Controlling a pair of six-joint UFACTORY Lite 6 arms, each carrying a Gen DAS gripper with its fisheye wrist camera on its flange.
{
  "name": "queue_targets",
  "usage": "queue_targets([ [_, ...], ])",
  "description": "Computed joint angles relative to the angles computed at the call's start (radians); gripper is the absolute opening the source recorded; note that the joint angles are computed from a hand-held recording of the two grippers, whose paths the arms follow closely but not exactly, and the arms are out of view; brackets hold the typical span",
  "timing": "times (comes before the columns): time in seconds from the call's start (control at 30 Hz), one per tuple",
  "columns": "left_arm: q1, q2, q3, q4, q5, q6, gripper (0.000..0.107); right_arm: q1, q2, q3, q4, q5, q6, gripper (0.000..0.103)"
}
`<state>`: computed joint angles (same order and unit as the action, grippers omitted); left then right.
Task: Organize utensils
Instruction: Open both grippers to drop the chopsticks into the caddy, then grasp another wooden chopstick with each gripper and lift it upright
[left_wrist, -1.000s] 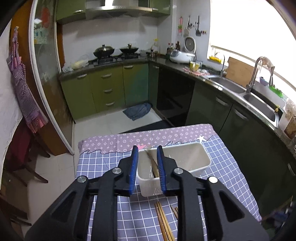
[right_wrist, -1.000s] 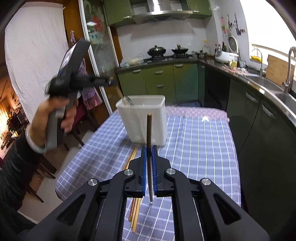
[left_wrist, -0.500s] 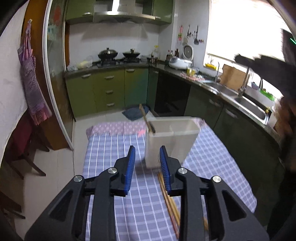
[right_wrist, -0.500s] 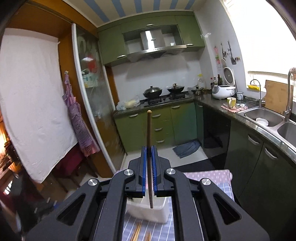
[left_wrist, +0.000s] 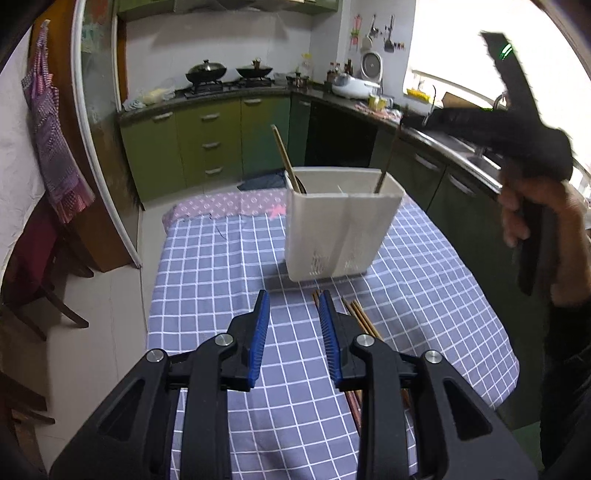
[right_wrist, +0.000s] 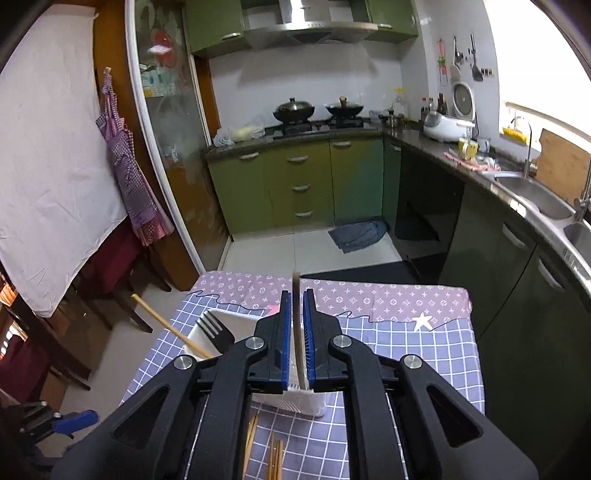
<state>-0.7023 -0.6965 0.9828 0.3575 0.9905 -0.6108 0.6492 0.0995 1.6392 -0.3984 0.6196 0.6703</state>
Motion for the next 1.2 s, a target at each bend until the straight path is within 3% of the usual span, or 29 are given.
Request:
queue_targets([
  [0.03, 0.008, 0.006, -0.006, -0.017, -0.009, 0.011, 0.027, 0.014, -0.058, -0.051, -0.017, -0.013, 0.019, 0.008],
  [0.17, 0.060, 0.047, -0.039, -0.119, -0.057, 0.081, 0.027, 0.102, -0.329, -0.316, -0.095, -0.024, 0.120, 0.026],
  [0.43, 0.102, 0.274, -0.112, -0.286, -0.186, 0.140, 0.027, 0.333, -0.689, -0.923, -0.353, 0.065, 0.576, 0.027],
  [0.57, 0.082, 0.408, -0.099, -0.245, -0.237, 0.067, 0.027, 0.332, -0.832, -1.154, -0.321, 0.021, 0.663, 0.027],
  [0.77, 0.078, 0.514, -0.066, -0.254, -0.262, 0.048, 0.025, 0.314, -0.925, -1.320, -0.293, -0.019, 0.709, 0.033],
  [1.2, 0.081, 0.618, -0.038, -0.242, -0.283, 0.038, 0.017, 0.288, -0.891, -1.296, -0.241, -0.058, 0.667, 0.033],
])
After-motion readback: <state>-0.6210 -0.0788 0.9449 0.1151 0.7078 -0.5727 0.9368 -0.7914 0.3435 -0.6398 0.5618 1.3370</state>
